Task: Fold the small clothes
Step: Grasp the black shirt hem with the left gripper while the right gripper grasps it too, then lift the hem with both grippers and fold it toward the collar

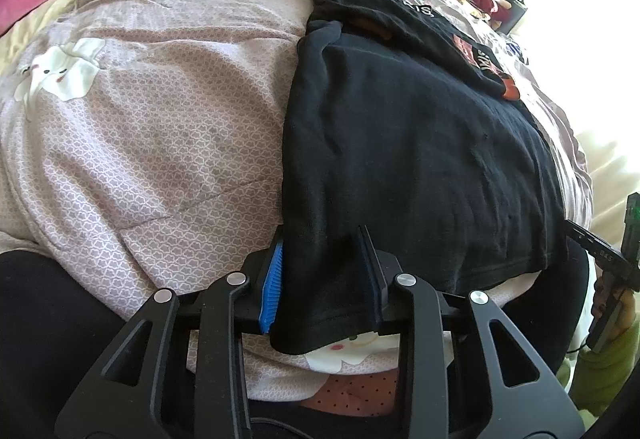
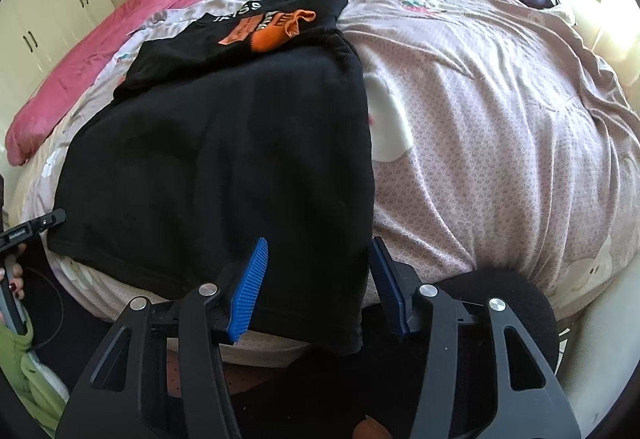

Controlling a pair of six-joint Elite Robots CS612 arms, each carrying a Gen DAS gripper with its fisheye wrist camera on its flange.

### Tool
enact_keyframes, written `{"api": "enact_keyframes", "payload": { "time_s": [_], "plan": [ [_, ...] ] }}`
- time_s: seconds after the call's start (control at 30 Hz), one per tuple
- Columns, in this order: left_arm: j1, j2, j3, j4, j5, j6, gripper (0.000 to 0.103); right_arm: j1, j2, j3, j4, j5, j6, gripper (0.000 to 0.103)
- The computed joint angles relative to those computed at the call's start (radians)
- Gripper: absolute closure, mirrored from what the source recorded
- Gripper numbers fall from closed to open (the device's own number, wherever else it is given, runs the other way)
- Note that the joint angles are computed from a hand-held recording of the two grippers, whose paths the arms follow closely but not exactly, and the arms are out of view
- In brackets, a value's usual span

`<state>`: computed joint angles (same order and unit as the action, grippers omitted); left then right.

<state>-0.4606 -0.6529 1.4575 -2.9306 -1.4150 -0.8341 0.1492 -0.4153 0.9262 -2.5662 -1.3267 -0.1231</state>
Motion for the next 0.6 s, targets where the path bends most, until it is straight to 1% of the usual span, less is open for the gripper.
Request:
{"api": "enact_keyframes", "payload": {
  "time_s": [0.07, 0.13, 0.17, 0.2, 0.23, 0.27, 0.3, 0.33, 0.4, 0.6],
  "plan": [
    [0.001, 0.001, -0.001, 0.001, -0.004, -0.002, 0.077, 0.0, 0.009, -0.018, 0.029, -0.007, 0.007, 0.052],
    [0.001, 0.002, -0.001, 0.003, -0.005, -0.002, 0.077, -0.003, 0.018, -0.032, 0.054, 0.01, 0.011, 0.052],
    [0.001, 0.002, -0.001, 0.004, -0.004, -0.002, 0.077, -0.005, 0.022, -0.038, 0.066, 0.023, 0.013, 0.054],
    [0.001, 0.001, 0.0, 0.003, -0.004, -0.002, 0.077, -0.005, 0.024, -0.041, 0.074, 0.033, 0.011, 0.066],
    [0.001, 0.002, -0.001, 0.002, -0.006, -0.003, 0.077, -0.007, 0.024, -0.04, 0.08, 0.05, 0.004, 0.072],
    [0.001, 0.002, 0.0, -0.001, -0.006, -0.006, 0.077, -0.007, 0.02, -0.035, 0.076, 0.052, -0.001, 0.083],
    [0.001, 0.002, 0.0, -0.003, -0.005, -0.008, 0.08, -0.007, 0.015, -0.027, 0.066, 0.056, -0.011, 0.095],
    [0.002, 0.005, -0.002, -0.008, -0.005, -0.013, 0.083, -0.008, 0.011, -0.023, 0.058, 0.065, -0.014, 0.095],
    [0.005, 0.003, 0.008, -0.039, -0.014, -0.026, 0.099, -0.012, 0.001, -0.008, 0.037, 0.09, -0.015, 0.095],
    [0.002, -0.013, 0.025, -0.084, 0.009, -0.014, 0.1, -0.024, -0.021, 0.024, -0.056, 0.145, 0.004, 0.096]
  ]
}}
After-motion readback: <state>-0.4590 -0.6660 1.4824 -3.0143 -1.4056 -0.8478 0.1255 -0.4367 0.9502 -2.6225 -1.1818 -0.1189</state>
